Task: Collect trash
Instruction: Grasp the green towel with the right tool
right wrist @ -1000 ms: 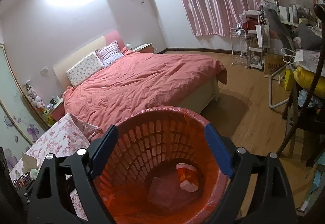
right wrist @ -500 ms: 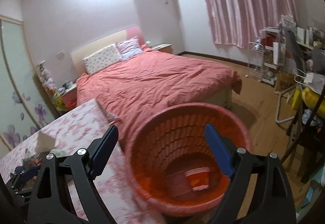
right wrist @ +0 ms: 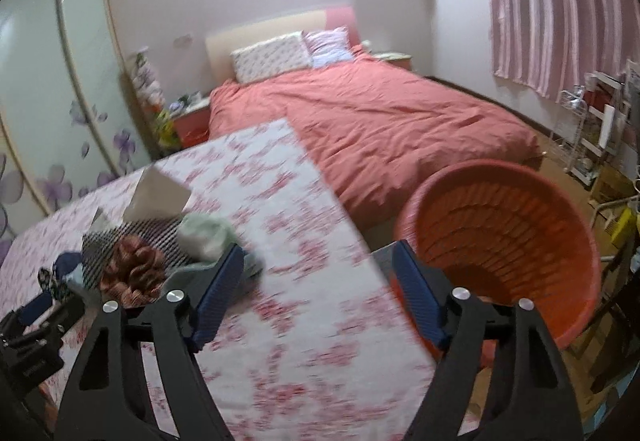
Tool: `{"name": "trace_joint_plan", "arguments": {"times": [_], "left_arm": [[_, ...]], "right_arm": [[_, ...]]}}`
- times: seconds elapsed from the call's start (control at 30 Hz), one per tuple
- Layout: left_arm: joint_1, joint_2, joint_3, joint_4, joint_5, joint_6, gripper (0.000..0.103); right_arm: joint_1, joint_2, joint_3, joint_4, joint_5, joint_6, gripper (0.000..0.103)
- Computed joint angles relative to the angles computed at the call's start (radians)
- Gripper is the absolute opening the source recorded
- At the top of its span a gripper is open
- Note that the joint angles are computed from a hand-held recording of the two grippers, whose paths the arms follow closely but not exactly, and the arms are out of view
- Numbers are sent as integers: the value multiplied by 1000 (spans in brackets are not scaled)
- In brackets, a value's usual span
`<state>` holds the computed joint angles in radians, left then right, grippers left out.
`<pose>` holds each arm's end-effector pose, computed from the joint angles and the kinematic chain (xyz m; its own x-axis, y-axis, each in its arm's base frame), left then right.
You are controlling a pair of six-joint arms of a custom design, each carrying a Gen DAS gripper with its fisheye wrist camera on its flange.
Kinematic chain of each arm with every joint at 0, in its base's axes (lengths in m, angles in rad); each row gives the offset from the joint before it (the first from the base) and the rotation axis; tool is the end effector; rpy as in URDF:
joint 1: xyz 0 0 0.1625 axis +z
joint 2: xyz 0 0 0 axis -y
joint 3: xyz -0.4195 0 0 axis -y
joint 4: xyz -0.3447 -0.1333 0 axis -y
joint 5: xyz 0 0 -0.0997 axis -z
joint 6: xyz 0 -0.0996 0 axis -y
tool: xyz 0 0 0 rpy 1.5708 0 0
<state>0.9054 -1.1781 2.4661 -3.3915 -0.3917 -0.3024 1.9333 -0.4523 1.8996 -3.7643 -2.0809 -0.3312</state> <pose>-0.0462 -0.4238 0.2369 -0.7217 -0.3293 -0.6088 0.3320 0.6071 -0.7219 0.2749 -0.4861 0.0076 -0.7981 -0.2228 0.5598 -0.5498 0.6494 -0.5254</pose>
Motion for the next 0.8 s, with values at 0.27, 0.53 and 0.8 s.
{"name": "trace_joint_plan", "arguments": {"times": [0.27,0.53,0.8], "left_arm": [[20,-39,46,-54,-7,15,94],[45,-41,52,-72,-47,17,94],[58,-12,37,-102,-96,45,94]], "right_arm": [[50,71,-88,155,21,68,61],[84,151,-202,256,-43,98,61],[46,122,-148,276,-70,135,50]]}}
